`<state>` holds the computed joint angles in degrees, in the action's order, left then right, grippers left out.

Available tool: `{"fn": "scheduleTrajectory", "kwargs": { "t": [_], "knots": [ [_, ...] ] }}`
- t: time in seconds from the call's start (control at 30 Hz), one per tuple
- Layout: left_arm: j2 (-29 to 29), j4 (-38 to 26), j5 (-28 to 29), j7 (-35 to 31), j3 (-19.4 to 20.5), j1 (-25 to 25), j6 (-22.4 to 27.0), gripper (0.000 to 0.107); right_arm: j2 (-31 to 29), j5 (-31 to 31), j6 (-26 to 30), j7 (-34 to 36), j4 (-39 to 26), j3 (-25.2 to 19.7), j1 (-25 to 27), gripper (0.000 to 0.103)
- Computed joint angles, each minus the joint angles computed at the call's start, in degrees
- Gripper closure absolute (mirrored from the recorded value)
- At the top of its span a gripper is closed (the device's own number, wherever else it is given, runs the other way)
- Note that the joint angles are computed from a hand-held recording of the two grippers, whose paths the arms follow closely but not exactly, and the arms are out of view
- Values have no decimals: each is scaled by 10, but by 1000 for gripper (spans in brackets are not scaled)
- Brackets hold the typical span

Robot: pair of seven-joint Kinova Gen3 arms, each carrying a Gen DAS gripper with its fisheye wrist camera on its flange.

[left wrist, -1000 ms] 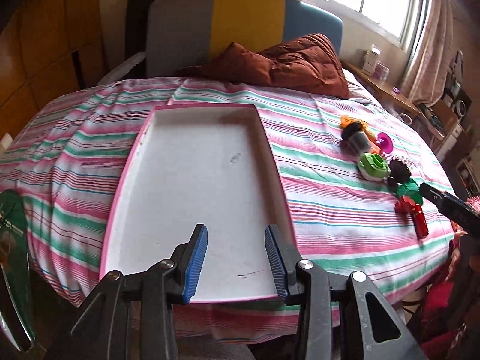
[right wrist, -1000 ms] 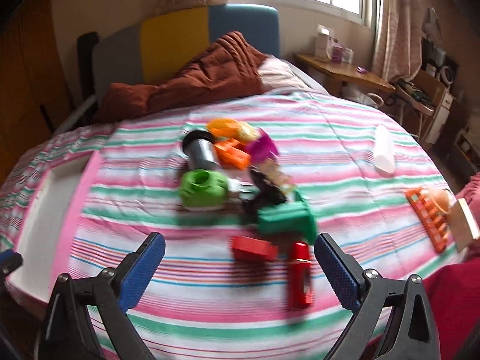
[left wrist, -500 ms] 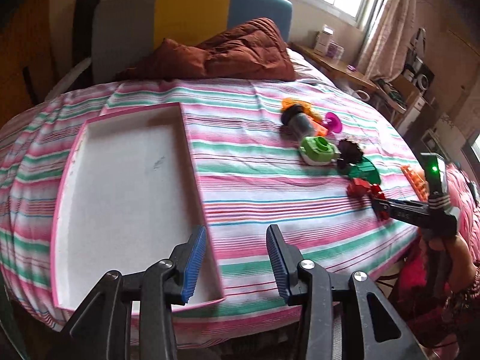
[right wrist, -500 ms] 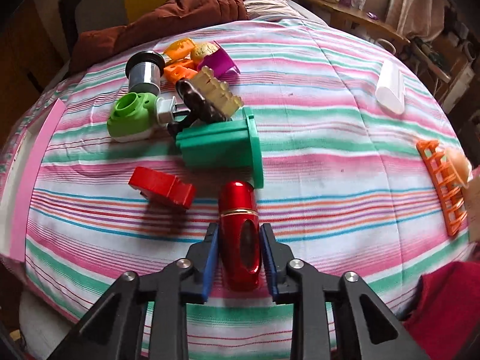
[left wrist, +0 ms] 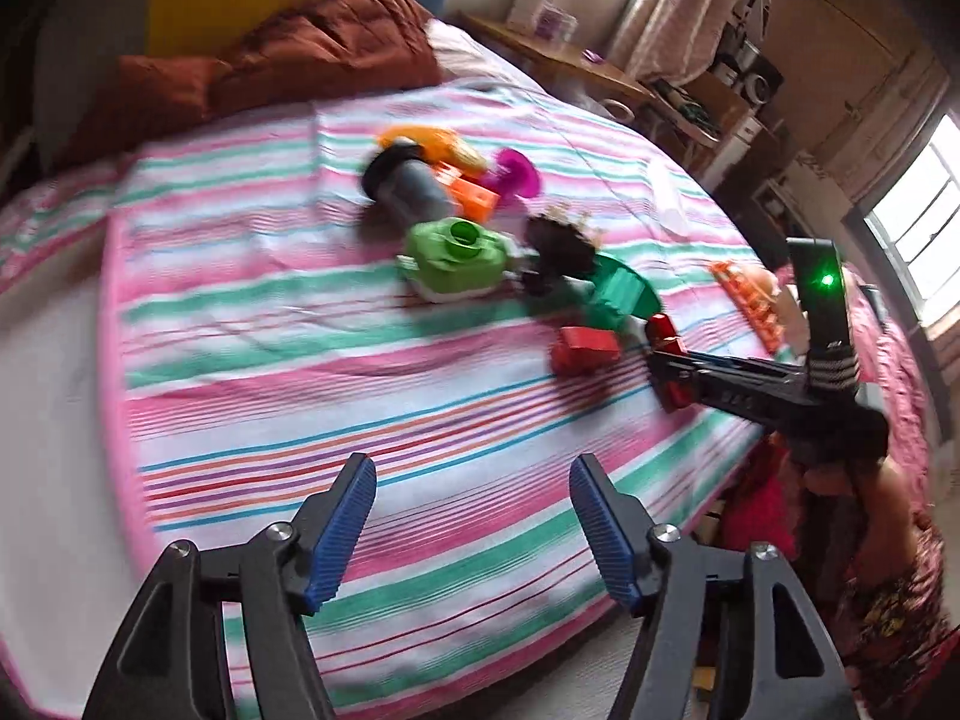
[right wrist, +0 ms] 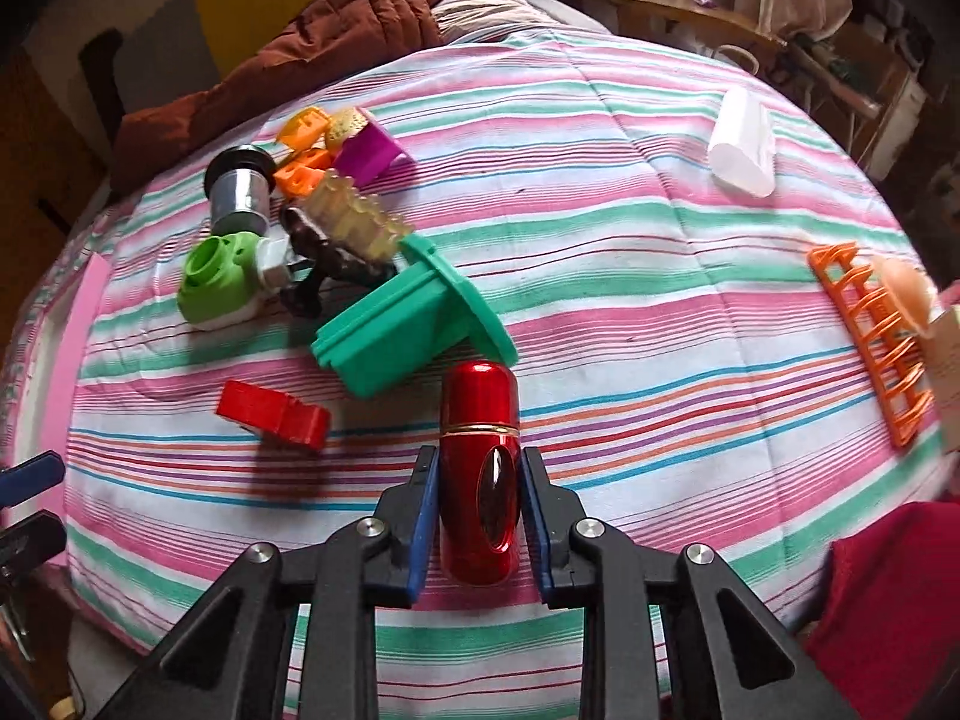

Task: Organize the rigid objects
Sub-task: 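Grasp the red puzzle piece with the left gripper while the right gripper holds the bottle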

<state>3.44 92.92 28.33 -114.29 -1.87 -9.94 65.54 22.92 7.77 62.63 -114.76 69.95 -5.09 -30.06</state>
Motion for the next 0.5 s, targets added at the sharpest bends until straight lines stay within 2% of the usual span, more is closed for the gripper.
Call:
{"fn": "scheduleTrajectory", "kwargs": {
  "t": [0.1,0.2,0.27,0.37,0.5],
  "knots": [
    [15,-16,-1,15,-9,47,-18,39,2,-8,1,-6,-4,3,9,77],
    [29,-31,-49,52,41,64,-69,39,1,-12,2,-13,-4,5,15,77],
    [50,-54,-82,87,47,89,-82,39,0,-18,1,-14,-3,4,20,77],
    [81,-85,-108,123,52,101,-83,39,3,-27,2,-12,-8,1,25,77],
    [102,-94,-139,146,54,109,-85,41,2,-33,2,-11,-9,1,29,77]
  ]
}}
